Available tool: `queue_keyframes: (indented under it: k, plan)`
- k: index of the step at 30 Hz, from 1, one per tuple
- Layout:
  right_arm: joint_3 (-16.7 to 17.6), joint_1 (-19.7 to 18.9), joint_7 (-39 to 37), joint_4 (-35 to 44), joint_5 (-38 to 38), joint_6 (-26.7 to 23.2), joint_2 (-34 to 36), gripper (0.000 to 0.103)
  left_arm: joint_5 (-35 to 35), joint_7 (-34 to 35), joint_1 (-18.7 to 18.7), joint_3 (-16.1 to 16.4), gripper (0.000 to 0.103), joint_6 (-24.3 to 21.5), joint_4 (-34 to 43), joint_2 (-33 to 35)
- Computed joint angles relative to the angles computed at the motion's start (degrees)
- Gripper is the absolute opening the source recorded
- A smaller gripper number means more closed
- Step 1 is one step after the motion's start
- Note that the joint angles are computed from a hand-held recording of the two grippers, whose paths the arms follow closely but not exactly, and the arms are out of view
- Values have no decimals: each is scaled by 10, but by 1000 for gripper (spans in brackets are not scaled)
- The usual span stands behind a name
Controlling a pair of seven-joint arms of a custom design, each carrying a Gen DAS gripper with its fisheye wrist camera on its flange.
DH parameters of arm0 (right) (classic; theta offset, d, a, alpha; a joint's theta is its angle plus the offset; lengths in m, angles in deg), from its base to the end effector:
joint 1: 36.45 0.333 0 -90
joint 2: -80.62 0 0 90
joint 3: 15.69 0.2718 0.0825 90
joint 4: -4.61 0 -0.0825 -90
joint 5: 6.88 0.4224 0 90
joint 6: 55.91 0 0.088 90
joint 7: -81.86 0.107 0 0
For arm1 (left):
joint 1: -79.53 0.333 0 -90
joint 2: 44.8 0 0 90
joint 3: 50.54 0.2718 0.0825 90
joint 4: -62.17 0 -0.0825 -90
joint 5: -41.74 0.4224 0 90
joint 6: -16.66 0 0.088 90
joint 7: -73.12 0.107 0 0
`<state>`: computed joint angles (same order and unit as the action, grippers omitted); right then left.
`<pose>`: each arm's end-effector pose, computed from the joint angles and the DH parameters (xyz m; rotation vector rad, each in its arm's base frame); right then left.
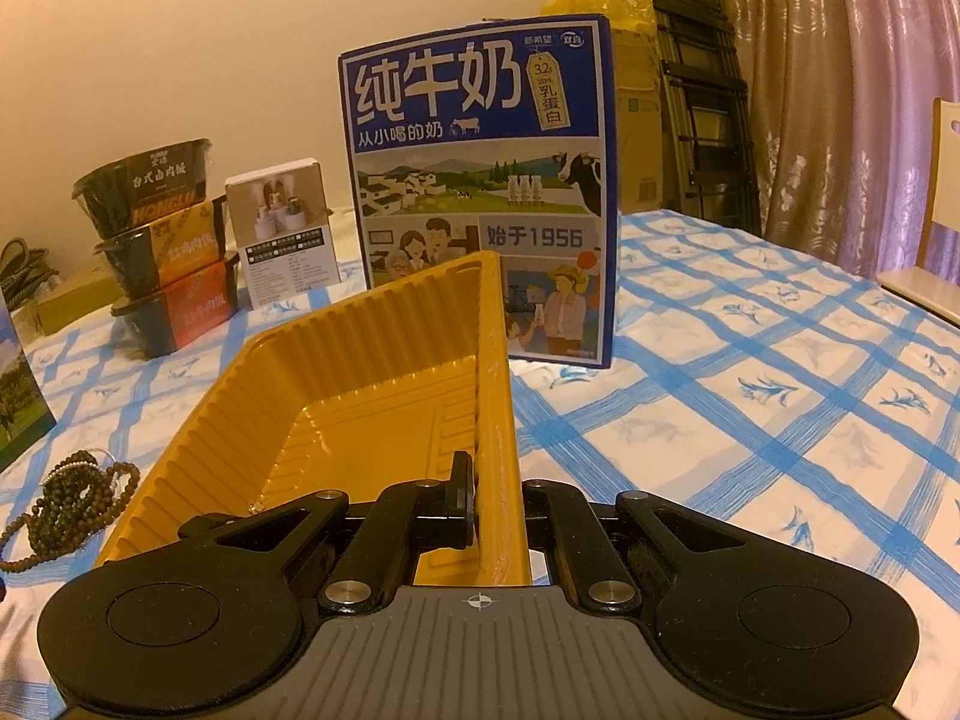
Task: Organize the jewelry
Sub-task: 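Reach the left gripper to the dark bead necklace and grasp it, then lift the dark bead necklace high with the left gripper, letting it dangle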
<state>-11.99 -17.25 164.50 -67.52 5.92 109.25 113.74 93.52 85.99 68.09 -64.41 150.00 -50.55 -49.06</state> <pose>0.7316 0.2797 0.5054 -1.7278 1.2556 -0.5620 0.5618 -0.2534 0.4998 -1.9426 1.2892 -0.5957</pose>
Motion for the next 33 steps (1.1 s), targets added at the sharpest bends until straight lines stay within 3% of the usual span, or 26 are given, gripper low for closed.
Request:
queue_keyframes:
  k: [11, 24, 27, 29, 33]
  plan:
    - [1, -1, 0, 3, 3, -2, 3, 5, 20, 102, 0, 23, 26, 18, 68, 77]
    - [1, -2, 2, 15, 4, -10, 10, 5, 19, 158, -12, 50, 26, 11, 125, 134]
    - [1, -2, 2, 15, 4, -10, 11, 5, 10, 166, -12, 54, 19, 18, 120, 132]
    - [1, -2, 2, 14, 5, -10, 10, 5, 6, 174, -12, 54, 7, 19, 112, 122]
    - [4, -4, 1, 15, 7, -11, 11, 5, -5, 175, -4, 51, 7, 26, 84, 85]
